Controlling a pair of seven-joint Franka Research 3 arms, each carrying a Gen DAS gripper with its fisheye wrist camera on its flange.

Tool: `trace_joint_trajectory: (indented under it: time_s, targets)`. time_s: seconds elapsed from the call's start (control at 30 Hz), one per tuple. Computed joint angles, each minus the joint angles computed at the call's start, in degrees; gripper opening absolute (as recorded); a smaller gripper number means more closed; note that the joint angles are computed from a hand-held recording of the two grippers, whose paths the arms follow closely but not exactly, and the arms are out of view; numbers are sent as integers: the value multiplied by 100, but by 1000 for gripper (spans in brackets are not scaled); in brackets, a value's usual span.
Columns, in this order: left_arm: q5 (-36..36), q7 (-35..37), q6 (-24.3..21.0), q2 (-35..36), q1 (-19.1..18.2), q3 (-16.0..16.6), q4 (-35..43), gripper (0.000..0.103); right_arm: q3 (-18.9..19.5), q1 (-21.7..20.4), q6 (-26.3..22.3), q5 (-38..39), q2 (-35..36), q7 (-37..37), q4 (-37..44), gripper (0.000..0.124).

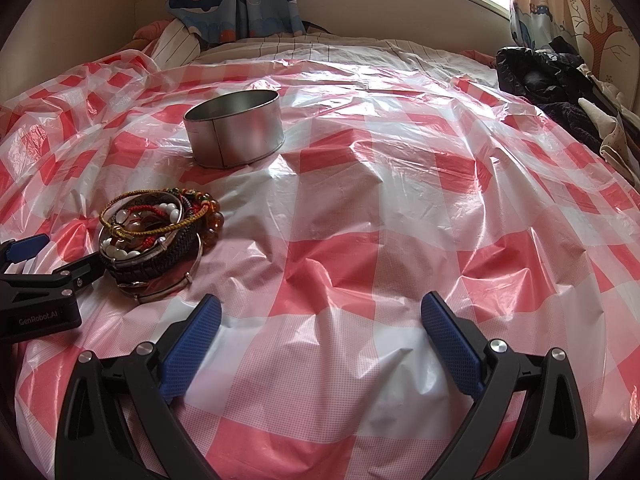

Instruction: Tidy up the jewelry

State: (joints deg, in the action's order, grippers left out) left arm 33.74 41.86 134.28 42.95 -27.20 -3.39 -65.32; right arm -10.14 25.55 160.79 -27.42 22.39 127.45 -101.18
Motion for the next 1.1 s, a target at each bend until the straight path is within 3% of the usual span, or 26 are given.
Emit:
trace_joint_trajectory:
  time_s: [1.1]
  targets:
    - [-5,-55,129,-87,39,2,-221,97,43,-12,-19,122,32,-85,85,96]
